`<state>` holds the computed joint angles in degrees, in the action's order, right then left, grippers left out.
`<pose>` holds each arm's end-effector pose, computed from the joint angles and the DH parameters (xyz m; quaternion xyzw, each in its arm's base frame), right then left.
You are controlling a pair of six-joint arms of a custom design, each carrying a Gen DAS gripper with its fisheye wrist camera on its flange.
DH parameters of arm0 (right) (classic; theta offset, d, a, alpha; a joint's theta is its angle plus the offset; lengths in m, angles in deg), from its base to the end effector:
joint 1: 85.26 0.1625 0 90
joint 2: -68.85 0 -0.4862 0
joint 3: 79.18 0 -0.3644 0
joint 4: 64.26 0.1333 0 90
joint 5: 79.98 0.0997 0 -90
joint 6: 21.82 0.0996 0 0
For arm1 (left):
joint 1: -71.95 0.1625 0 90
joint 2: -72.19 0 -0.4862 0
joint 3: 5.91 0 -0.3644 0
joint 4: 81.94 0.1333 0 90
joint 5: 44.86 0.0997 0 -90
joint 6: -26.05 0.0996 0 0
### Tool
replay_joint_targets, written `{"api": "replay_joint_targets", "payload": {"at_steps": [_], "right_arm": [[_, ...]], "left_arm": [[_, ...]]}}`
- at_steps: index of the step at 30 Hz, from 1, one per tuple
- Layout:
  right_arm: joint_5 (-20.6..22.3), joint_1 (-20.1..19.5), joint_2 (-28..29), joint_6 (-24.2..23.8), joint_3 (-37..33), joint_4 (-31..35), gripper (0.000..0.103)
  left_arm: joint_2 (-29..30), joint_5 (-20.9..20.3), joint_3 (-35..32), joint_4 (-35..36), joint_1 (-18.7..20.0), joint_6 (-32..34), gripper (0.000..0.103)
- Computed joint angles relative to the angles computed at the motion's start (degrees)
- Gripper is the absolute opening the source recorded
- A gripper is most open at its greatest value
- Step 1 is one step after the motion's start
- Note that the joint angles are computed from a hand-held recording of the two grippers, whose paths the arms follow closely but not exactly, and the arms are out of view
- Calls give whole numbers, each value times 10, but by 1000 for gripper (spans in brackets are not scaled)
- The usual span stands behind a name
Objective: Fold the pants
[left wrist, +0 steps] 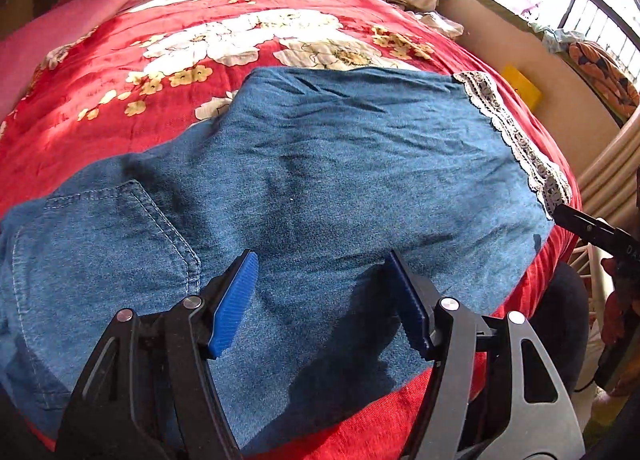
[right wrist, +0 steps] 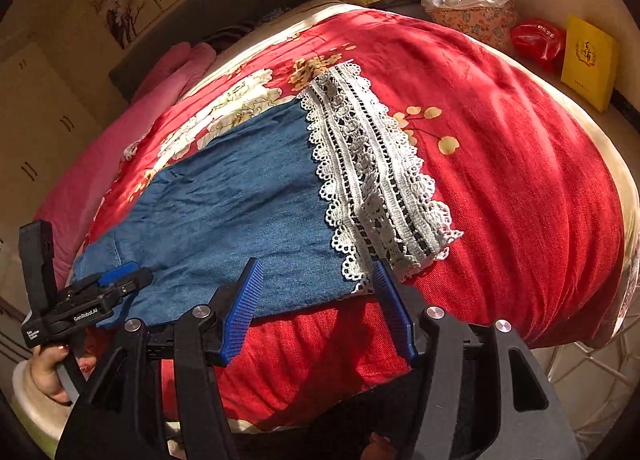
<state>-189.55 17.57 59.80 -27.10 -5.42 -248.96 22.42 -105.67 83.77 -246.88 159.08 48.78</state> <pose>0.2682 -0.7277 -0.1219 0.1064 -0.9470 0.2652 0.1470 0.1453 -0.7333 0.2859 0.1305 0.9167 -0.2454 0.2869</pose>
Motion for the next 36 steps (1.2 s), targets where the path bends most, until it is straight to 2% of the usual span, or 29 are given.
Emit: {"api": "replay_joint_targets", "payload": {"at_steps": [4, 6, 7, 8, 10, 12, 15, 18, 21, 24, 28, 31, 34, 36], "right_arm": [[13, -3, -1, 1, 7, -14, 57], [41, -7, -13, 6, 35, -59, 57], [50, -9, -20, 10, 51, -84, 57], [48, -9, -25, 13, 62, -105, 59], [35, -10, -31, 24, 75, -124, 65], [35, -15, -35, 45, 79, -123, 66], [43, -24, -36, 65, 78, -111, 66], [47, -29, -33, 71, 69, -95, 67], [47, -33, -26, 72, 54, -79, 67], [56, -39, -19, 79, 38, -62, 68], [69, -42, -11, 78, 34, -72, 70], [78, -42, -10, 74, 35, -82, 70], [90, -42, -10, 67, 34, -78, 68], [94, -42, -8, 65, 29, -72, 60]], "left_arm": [[4, 13, 10, -22, -3, 23, 61], [-5, 15, 9, 2, -11, 12, 64], [-12, 0, 9, 10, -14, 13, 65], [-17, -9, 10, 4, -20, 26, 66], [-16, -11, 5, -15, -36, 64, 77], [-7, -18, -19, -7, -47, 86, 79], [22, -23, -72, 18, -61, 119, 83], [60, -37, -138, 71, -66, 140, 88], [105, -33, -219, 143, -65, 132, 88], [148, -31, -288, 184, -62, 130, 88], [191, -87, -378, 270, -51, 127, 88], [231, -93, -456, 334, -47, 126, 88], [267, -104, -531, 402, -43, 135, 88], [292, -107, -584, 451, -41, 139, 88]]}}
